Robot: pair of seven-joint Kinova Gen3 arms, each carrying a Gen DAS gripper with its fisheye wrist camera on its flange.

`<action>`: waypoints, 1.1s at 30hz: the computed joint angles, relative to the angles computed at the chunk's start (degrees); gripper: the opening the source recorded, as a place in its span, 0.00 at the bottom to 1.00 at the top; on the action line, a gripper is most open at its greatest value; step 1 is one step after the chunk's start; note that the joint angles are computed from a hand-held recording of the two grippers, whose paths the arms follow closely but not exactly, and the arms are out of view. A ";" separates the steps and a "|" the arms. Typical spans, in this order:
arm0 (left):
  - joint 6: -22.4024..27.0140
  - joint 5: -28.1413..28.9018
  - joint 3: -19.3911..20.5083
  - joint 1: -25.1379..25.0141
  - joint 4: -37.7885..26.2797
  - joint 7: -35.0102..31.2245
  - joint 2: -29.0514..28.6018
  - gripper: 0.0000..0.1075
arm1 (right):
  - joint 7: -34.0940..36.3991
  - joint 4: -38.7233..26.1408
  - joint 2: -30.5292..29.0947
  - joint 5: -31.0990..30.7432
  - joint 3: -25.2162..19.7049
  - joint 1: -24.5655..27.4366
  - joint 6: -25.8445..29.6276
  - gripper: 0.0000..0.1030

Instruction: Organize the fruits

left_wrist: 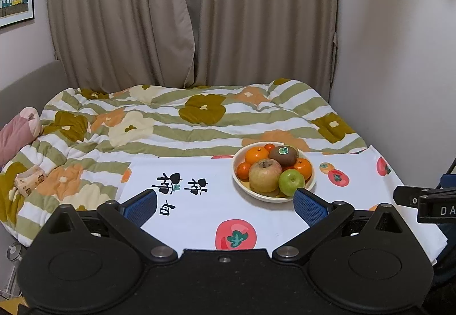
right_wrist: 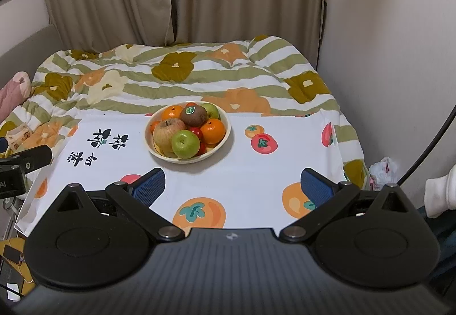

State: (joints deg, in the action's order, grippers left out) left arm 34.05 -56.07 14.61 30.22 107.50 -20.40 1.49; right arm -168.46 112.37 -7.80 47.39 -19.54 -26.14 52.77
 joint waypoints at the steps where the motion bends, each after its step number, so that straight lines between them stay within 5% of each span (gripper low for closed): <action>1: -0.05 -0.02 -0.03 -0.03 0.01 0.04 -0.01 0.96 | -0.07 0.02 0.06 0.00 0.00 0.02 -0.02 1.00; 33: 1.00 -0.95 -0.68 0.59 -0.64 -0.07 0.77 0.96 | -0.23 -0.14 0.74 -0.53 0.85 -0.08 -0.38 1.00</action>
